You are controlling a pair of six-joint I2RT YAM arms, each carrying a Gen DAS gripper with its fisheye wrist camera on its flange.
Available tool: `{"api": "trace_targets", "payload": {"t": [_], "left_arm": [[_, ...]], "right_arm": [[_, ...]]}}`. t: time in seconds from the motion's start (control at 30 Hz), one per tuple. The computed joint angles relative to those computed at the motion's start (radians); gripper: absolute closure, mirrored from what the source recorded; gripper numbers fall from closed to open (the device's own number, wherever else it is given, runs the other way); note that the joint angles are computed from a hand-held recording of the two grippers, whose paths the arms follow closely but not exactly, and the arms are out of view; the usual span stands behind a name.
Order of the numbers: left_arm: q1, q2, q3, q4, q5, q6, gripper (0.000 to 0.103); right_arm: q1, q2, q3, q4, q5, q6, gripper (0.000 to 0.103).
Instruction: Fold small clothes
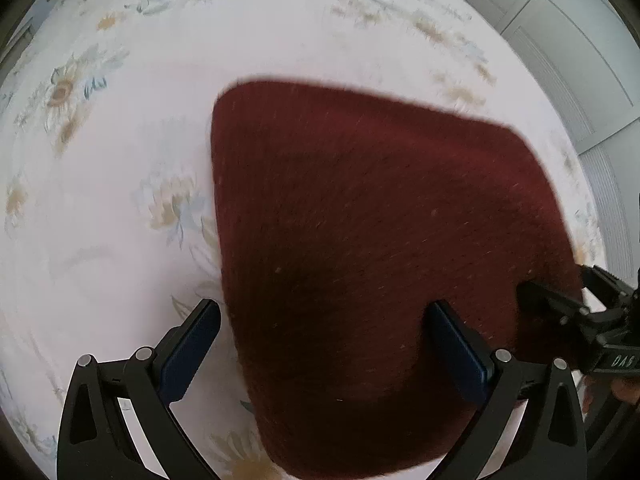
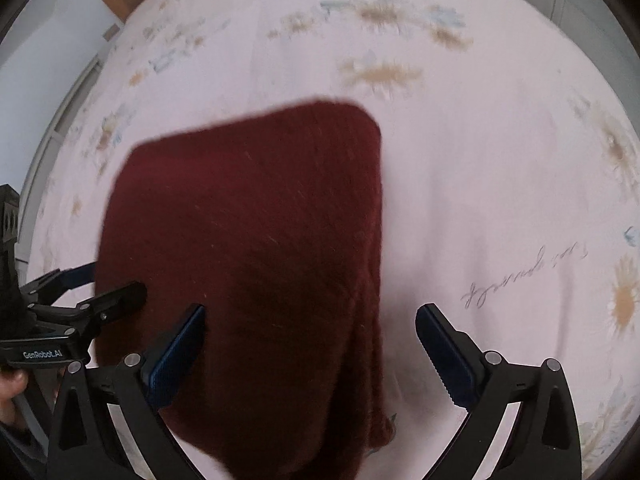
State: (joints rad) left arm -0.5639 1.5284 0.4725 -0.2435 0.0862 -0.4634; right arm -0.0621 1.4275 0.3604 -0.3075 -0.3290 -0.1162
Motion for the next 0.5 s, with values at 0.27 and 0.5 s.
{"api": "trace_targets", "payload": {"t": [0.27, 0.5], "left_arm": [[0.075, 0.048, -0.151, 0.251, 0.097, -0.002, 0.0], [0.071, 0.042, -0.181, 0.286, 0.09, 0.028, 0.0]], "right_arm": [[-0.104, 0.207, -0.044, 0.19, -0.131, -0.054, 0.001], [-0.076, 0.217, -0.042, 0.199, -0.137, -0.036, 0.01]]}}
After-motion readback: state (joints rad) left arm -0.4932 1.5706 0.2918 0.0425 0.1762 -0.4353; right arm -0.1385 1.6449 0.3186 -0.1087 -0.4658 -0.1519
